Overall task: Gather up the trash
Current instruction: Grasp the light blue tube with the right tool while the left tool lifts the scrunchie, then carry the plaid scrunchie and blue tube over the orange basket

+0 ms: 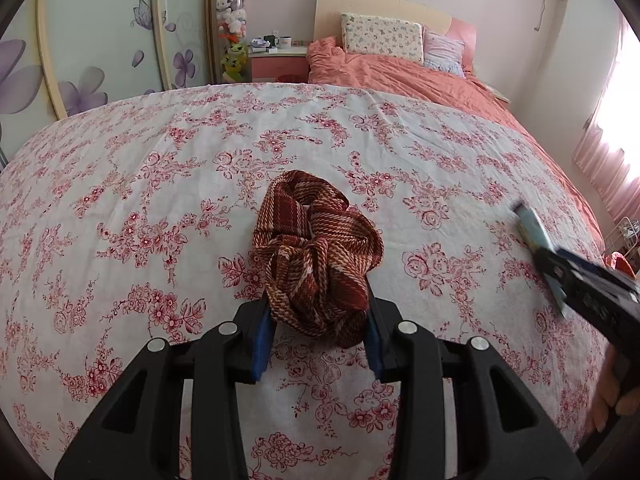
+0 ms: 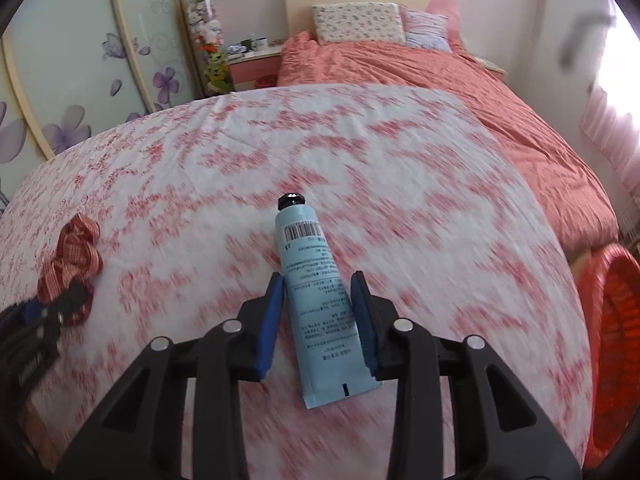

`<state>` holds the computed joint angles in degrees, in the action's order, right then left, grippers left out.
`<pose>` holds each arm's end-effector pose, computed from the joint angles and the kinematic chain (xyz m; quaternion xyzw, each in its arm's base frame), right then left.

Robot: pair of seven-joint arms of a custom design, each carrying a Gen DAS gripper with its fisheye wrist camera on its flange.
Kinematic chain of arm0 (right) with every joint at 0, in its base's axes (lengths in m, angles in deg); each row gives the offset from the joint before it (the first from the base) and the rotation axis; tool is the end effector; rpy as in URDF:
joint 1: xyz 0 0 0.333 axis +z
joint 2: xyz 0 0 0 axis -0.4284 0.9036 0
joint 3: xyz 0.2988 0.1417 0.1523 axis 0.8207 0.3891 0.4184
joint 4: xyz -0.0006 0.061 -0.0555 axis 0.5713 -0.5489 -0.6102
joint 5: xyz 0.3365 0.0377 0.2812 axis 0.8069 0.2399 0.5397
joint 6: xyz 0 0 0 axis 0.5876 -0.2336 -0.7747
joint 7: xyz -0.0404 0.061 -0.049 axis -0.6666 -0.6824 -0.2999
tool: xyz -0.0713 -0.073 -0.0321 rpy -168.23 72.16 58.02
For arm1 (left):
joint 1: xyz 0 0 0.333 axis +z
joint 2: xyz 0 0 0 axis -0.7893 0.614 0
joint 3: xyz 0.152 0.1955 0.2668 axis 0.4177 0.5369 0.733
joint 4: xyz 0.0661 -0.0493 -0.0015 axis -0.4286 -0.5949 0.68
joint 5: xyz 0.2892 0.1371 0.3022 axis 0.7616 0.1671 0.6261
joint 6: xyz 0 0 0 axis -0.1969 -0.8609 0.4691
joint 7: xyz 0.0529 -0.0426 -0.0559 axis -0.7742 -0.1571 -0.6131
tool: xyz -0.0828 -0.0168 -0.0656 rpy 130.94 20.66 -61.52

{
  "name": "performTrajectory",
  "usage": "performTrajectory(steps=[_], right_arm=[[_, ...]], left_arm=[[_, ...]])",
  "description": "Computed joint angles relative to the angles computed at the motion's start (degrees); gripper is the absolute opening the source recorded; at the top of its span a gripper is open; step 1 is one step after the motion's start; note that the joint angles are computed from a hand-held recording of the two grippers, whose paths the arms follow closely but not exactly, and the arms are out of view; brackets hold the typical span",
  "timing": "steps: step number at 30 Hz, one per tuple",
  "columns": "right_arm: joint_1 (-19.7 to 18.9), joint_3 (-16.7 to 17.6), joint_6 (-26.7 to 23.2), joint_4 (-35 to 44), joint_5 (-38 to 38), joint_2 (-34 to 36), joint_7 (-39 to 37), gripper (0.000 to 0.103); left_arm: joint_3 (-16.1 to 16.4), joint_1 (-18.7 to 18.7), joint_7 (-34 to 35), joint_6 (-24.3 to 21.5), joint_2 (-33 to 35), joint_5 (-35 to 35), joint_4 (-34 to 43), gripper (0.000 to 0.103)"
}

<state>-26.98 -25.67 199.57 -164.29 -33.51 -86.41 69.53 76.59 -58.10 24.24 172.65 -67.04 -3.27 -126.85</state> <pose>0.4375 0.1341 0.4321 -0.6562 0.6826 -0.2142 0.2401 0.4056 -0.1572 0.4298 -0.6708 0.6594 -0.2666 0.2101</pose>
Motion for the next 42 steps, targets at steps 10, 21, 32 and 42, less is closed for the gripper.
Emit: performTrajectory(steps=[10,21,32,42], right_arm=[[3.9,-3.5,1.8,-5.0,9.1,-4.6,-6.2,0.036],[-1.5,2.0,3.4,-3.4,6.0,-2.2,-3.3,0.040],[0.4,0.1,3.8,-3.7,6.7,-2.3,-4.5,0.029],[2.7,-1.0,4.4,-6.2,10.9,-8.5,-7.5,0.028]], left_arm=[[1.0,-1.3,1.0,-1.0,0.7,-0.9,1.0,0.053],[-2.2,2.3,-2.6,-1.8,2.9,2.6,3.3,0.056],[-1.2,2.0,-4.4,-0.1,3.0,4.6,3.3,0.026],[-3.0,2.8,-5.1,0.6,-2.7,5.8,1.9,0.025]])
